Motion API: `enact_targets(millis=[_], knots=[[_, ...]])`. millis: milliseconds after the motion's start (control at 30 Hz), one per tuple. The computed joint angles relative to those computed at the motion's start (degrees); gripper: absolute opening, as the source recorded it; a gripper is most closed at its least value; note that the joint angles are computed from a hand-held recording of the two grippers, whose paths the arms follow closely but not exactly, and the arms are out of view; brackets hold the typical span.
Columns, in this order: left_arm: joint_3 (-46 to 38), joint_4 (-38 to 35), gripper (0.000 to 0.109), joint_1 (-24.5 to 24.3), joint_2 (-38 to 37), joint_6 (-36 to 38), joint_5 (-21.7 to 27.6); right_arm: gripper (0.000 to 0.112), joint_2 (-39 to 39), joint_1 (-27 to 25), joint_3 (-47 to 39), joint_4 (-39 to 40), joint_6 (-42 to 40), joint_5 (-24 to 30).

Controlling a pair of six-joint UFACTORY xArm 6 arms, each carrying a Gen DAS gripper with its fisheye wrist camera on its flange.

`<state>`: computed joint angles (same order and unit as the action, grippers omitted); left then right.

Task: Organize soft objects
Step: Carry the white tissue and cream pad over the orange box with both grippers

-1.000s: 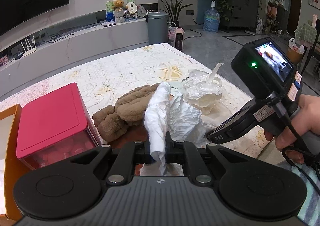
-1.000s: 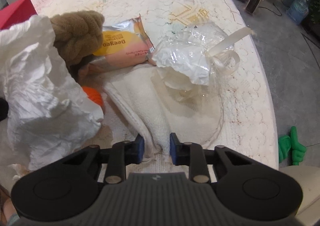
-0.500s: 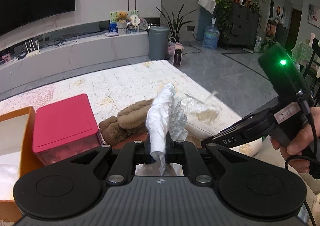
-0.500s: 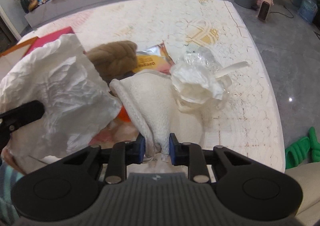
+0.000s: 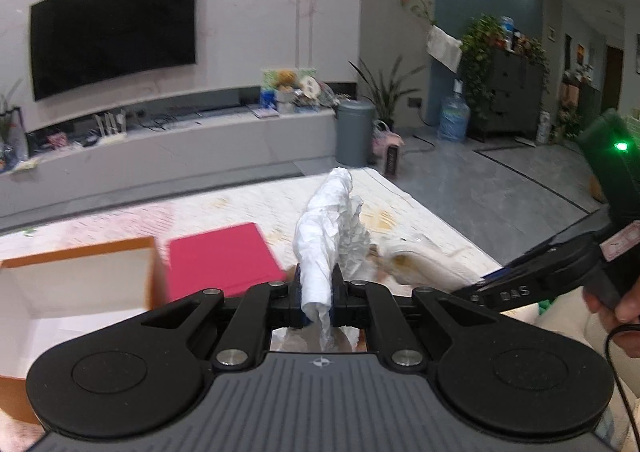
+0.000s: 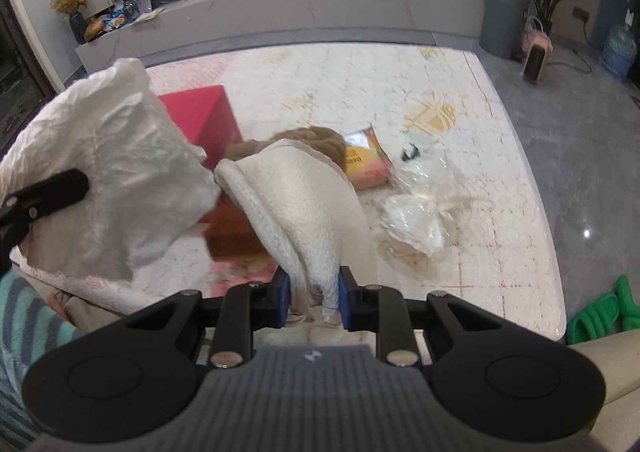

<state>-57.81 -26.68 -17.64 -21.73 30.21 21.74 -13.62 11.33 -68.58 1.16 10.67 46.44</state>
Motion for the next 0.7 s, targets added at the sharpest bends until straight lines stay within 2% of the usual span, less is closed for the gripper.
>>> enact_targets(millis=[133, 367, 700], knots=[[1.0, -0.08, 0.009, 2.33, -2.02, 0.03, -1.03, 0.023, -1.29, 2.42, -0.78, -1.68, 1.31, -0.31], [1.19, -5.41, 0.009, 8.5, -4.74, 5.76, -0.25, 0.023, -0.75, 7.73, -4.75, -3.45, 2.13, -1.43], [-2.04, -3.16, 0.009, 19.14, -3.04, 5.02, -1.76, 0.024, 10.42, 15.6, -19.55, 1.38, -2.52, -3.33]])
